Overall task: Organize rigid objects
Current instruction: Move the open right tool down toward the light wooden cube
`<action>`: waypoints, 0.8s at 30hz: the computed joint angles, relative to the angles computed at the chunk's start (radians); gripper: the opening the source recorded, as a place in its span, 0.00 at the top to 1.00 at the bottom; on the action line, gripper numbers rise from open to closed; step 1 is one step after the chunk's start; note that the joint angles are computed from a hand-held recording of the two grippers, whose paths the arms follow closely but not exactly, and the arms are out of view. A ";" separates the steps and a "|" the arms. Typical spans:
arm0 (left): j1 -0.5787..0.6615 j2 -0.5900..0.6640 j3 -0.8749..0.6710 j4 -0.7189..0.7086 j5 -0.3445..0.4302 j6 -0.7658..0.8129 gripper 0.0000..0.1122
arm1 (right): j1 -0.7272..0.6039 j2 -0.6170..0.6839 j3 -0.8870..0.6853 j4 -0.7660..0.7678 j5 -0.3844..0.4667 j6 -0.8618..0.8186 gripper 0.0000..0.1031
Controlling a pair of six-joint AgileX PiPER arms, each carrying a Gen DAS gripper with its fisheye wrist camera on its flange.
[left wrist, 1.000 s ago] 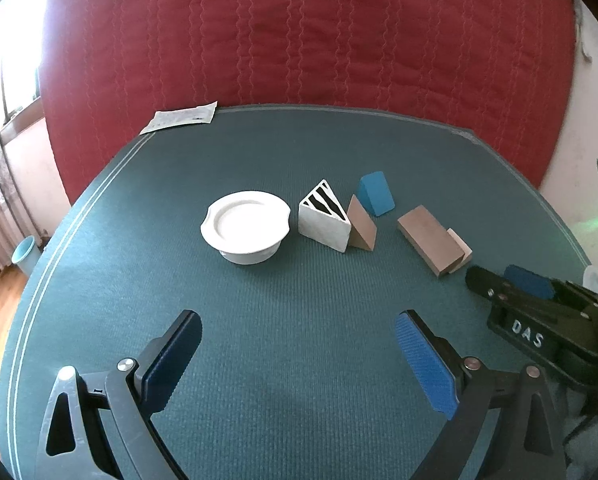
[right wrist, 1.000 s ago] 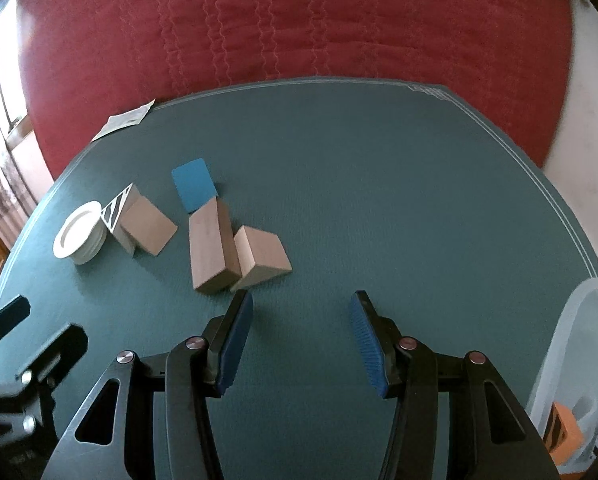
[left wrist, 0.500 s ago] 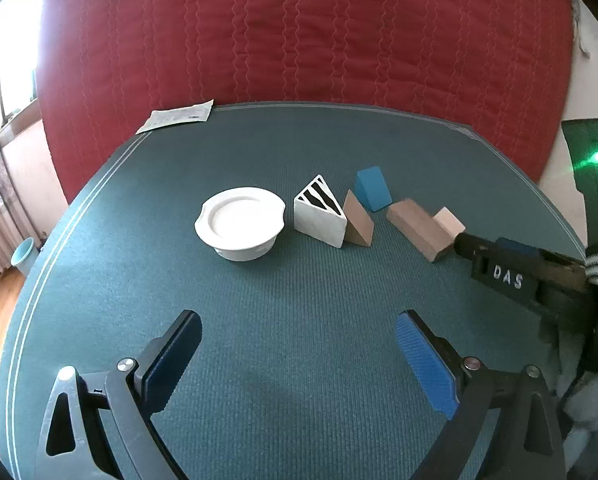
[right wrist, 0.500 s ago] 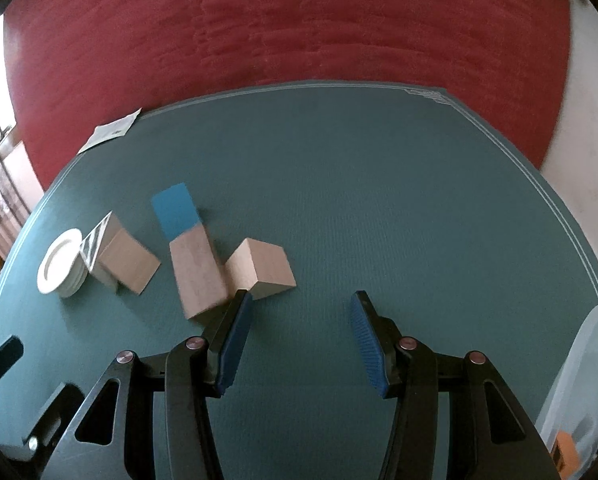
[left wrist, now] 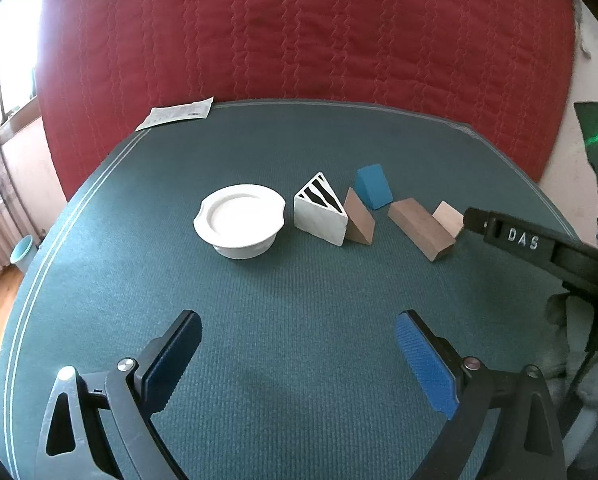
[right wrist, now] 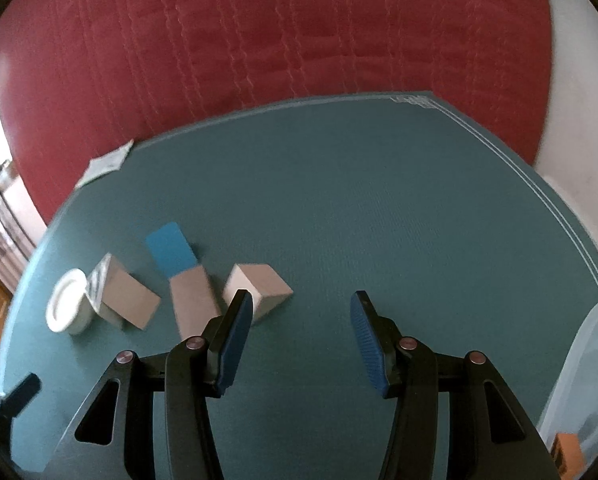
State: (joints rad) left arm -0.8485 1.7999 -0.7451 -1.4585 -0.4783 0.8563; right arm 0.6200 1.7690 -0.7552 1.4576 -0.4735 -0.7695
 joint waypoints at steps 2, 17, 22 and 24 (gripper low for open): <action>0.001 -0.002 0.004 0.002 0.002 -0.004 0.11 | -0.001 0.003 -0.011 -0.024 0.014 0.022 0.49; 0.030 -0.007 0.025 0.056 0.035 -0.052 0.11 | -0.030 0.108 -0.157 0.071 0.052 -0.091 0.50; 0.037 -0.008 0.028 0.064 0.045 -0.061 0.11 | -0.040 0.102 -0.138 0.071 0.062 -0.101 0.60; 0.039 -0.008 0.030 0.066 0.046 -0.063 0.11 | -0.046 0.089 -0.118 0.046 0.073 -0.075 0.60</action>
